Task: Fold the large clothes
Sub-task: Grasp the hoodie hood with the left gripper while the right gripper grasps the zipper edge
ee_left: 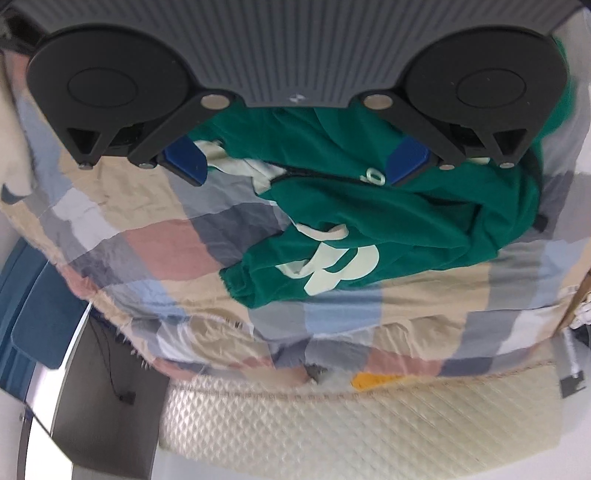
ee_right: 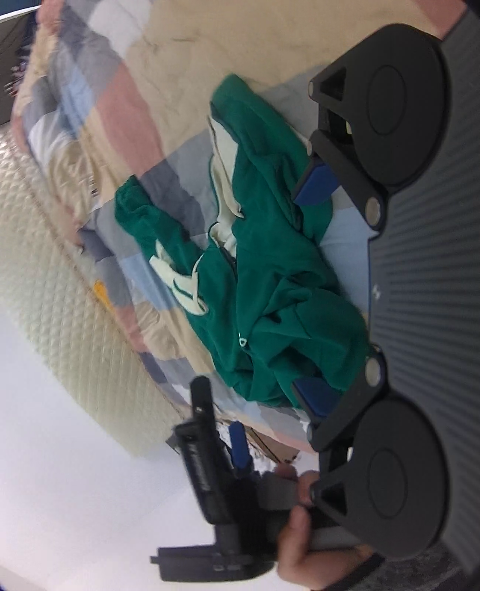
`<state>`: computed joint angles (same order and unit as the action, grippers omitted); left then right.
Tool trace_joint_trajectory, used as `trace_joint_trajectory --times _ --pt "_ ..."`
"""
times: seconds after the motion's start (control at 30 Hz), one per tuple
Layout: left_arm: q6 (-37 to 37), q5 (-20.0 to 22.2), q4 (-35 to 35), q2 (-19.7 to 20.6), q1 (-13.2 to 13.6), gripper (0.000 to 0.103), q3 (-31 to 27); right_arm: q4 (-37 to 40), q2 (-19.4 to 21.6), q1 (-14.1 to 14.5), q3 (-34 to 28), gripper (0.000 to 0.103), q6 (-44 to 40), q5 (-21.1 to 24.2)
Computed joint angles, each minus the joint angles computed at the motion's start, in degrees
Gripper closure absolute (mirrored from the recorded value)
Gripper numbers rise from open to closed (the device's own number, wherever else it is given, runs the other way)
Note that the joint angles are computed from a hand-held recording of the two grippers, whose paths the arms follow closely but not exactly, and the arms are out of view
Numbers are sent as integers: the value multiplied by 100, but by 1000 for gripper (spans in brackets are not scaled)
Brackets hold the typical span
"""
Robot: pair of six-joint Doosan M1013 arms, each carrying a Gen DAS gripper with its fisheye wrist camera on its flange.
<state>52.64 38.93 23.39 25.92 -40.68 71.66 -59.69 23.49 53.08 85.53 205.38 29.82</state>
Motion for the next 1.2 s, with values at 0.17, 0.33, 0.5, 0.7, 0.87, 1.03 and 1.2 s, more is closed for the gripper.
trace_joint_trajectory --times 0.17,0.33,0.5,0.7,0.87,1.03,1.2 --pt "1435 415 -872 849 335 0 -1003 686 433 -222 -290 2 -28 -265" --pt "2823 722 -1373 1676 577 0 -1981 1592 909 -397 -596 10 -608 -590" --pt "4690 1295 -2544 2417 797 0 -3067 1086 1164 -514 -584 13 1140 -1112" --pt "5780 2289 -3200 3056 884 0 -4108 -256 1359 -570 -668 13 3499 -1082" --pt "5618 2790 -2797 3391 854 16 -4637 666 1539 -561 -1069 12 2661 -559" --pt "5187 3732 -2300 3823 787 42 -5559 1334 1656 -567 -1409 14 1853 -44" --pt "4433 3948 -2516 3823 854 88 -5775 2044 1742 -614 -1741 53 554 527"
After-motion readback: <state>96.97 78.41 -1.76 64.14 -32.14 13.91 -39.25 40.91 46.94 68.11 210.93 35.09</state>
